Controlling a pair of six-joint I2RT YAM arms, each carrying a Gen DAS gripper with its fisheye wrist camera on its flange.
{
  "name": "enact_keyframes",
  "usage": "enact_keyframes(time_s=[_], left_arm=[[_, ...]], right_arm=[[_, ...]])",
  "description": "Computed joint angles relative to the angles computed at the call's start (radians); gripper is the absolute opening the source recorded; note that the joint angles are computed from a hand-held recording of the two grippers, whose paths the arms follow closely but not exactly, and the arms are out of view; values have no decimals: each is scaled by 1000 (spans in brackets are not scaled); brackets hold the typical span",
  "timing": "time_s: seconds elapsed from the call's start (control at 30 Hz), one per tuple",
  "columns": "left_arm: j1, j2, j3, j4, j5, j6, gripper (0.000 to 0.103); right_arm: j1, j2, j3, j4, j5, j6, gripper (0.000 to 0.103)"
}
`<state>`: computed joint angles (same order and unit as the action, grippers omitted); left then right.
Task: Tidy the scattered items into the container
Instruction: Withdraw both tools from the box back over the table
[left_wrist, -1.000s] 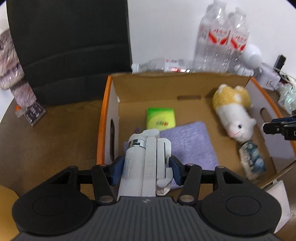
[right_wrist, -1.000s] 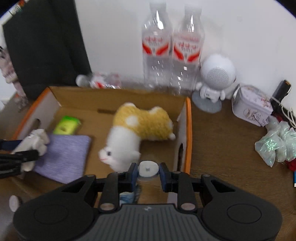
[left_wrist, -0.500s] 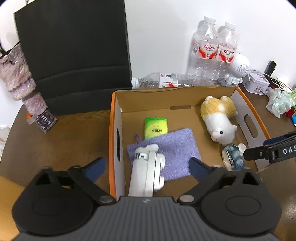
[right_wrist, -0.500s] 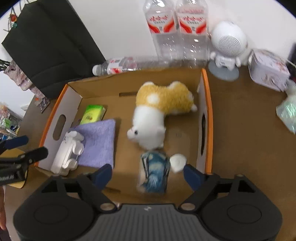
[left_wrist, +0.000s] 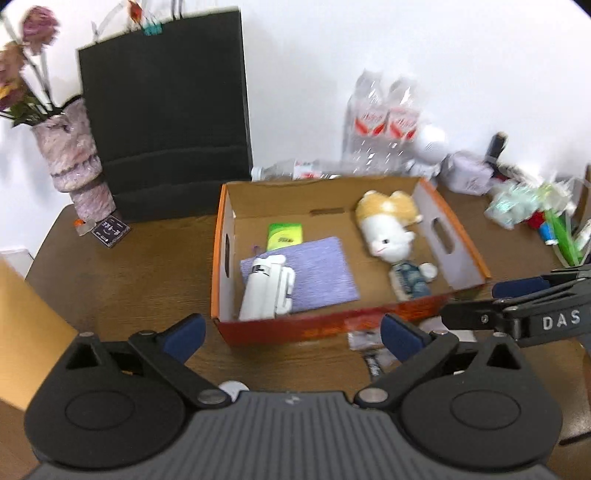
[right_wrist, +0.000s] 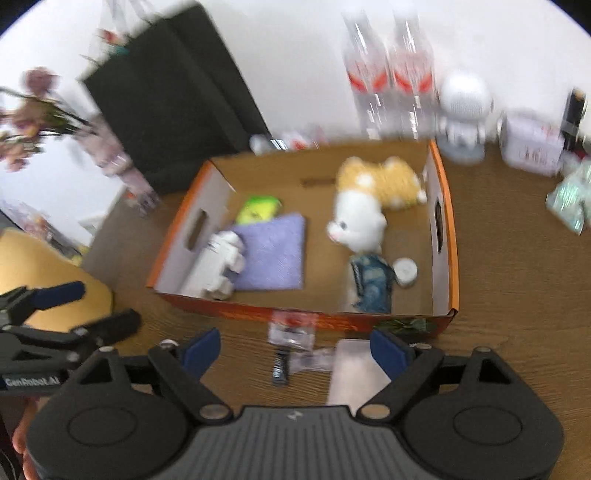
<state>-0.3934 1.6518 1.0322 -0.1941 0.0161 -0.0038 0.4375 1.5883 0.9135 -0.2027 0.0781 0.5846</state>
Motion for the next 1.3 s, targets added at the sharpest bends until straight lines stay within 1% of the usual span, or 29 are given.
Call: enact_keyframes(time_s=[0.07,0.1,0.13,0.17,0.2,0.23,0.27,0.33,0.37,0.43,0.5,0.57,0.6,0.67,0.73,0.77,0.9,1.0,1.2,1.3], left_arm=[[0,-107,-209,182,3,-39,103],[-3,-152,-334,300,-8,-73,103],[-10,-177,-444,411,-30,-113,103],[-23,-182,-545,521,-60,-155,103],[-41,-170,-638,630,-94,-194,103],[-59,-148,-712,716,-117,-224,103],[-71,-115,-779,799,-123,-240,103],[-83,-36,-875,937,-99,-254,103],[-85,2,-910,989,-73,-253,103],[-75,57,-960,1080,-25,-197,103],[-112,76,-977,1126,-69,-154,103],[-138,100,-966,1147,-113,-126,103],[-151,134,-964,1180,-130,-124,103],[-163,203,-962,1237,-150,-129,103],[-173,253,-959,1286,-177,-123,103],[-176,262,-958,1295,-180,-122,103],[-169,297,-967,1348,-172,-118,103],[-172,311,-972,1371,-177,-121,103],[-183,316,-972,1378,-190,-130,103],[-185,318,-969,1377,-192,-132,103]], right_arm=[[103,-103,-147,118,134,20,95],[165,-142,-219,177,211,33,97],[250,-169,-296,239,314,46,99],[329,-176,-351,280,410,55,101],[414,-161,-399,322,511,78,101],[515,-119,-439,358,622,134,101],[600,-64,-464,382,699,210,101],[722,37,-507,435,762,366,101],[758,87,-523,470,768,442,101],[794,167,-542,529,734,578,101],[806,225,-550,589,697,638,101],[823,271,-534,604,711,664,101],[818,288,-523,604,716,661,101],[801,309,-496,567,716,650,100],[810,329,-470,515,741,656,97],[814,345,-456,498,752,658,95],[837,383,-393,394,774,662,95],[844,396,-357,337,769,654,96],[848,394,-339,272,764,704,103],[855,399,-332,254,768,724,103]])
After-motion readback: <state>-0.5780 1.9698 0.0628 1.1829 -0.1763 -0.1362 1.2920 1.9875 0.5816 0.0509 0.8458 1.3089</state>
